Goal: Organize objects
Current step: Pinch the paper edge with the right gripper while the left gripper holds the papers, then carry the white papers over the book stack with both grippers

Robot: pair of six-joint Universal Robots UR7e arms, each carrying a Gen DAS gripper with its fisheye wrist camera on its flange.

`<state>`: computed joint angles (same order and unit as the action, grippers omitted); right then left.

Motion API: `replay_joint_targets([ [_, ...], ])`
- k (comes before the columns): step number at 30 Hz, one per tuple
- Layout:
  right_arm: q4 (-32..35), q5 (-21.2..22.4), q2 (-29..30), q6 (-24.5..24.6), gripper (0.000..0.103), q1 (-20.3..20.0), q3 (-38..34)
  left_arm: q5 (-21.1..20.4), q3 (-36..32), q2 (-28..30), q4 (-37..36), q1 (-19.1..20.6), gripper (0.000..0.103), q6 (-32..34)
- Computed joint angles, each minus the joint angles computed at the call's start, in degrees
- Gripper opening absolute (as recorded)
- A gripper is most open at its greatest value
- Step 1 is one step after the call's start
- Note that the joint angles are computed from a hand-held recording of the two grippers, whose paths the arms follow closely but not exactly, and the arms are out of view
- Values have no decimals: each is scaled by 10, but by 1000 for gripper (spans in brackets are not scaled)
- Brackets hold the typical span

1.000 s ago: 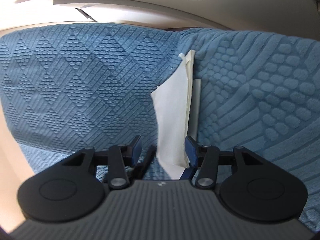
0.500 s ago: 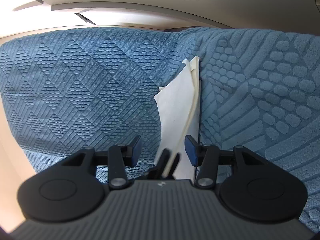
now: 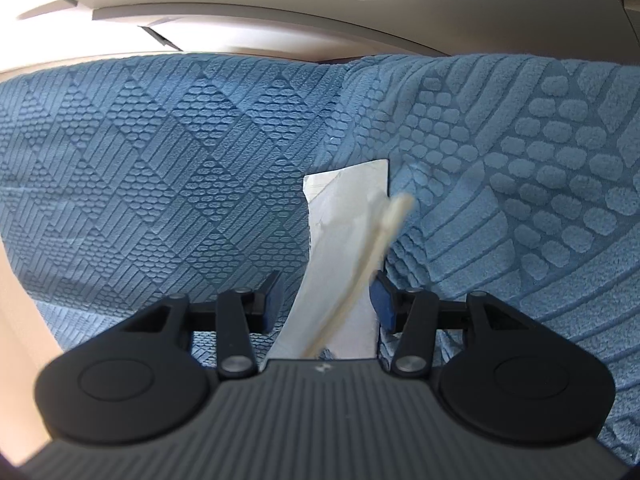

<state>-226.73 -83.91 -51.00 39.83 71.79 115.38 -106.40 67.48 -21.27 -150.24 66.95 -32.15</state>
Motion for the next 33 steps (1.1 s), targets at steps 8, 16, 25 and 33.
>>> replay_joint_targets([
  [8, 43, -57, -12, -52, 19, 27, 2, 44, 62, -59, 13, -6, 5, 34],
  [16, 85, -122, -24, -135, 8, 67, 2, 85, 98, -96, 14, -8, 6, 51],
  [25, 115, -194, -30, -217, 6, 118, 2, 121, 135, -136, 33, -15, 6, 75],
  [33, 85, -254, -31, -220, 5, 170, 20, 153, 163, -174, 53, -29, 7, 78],
])
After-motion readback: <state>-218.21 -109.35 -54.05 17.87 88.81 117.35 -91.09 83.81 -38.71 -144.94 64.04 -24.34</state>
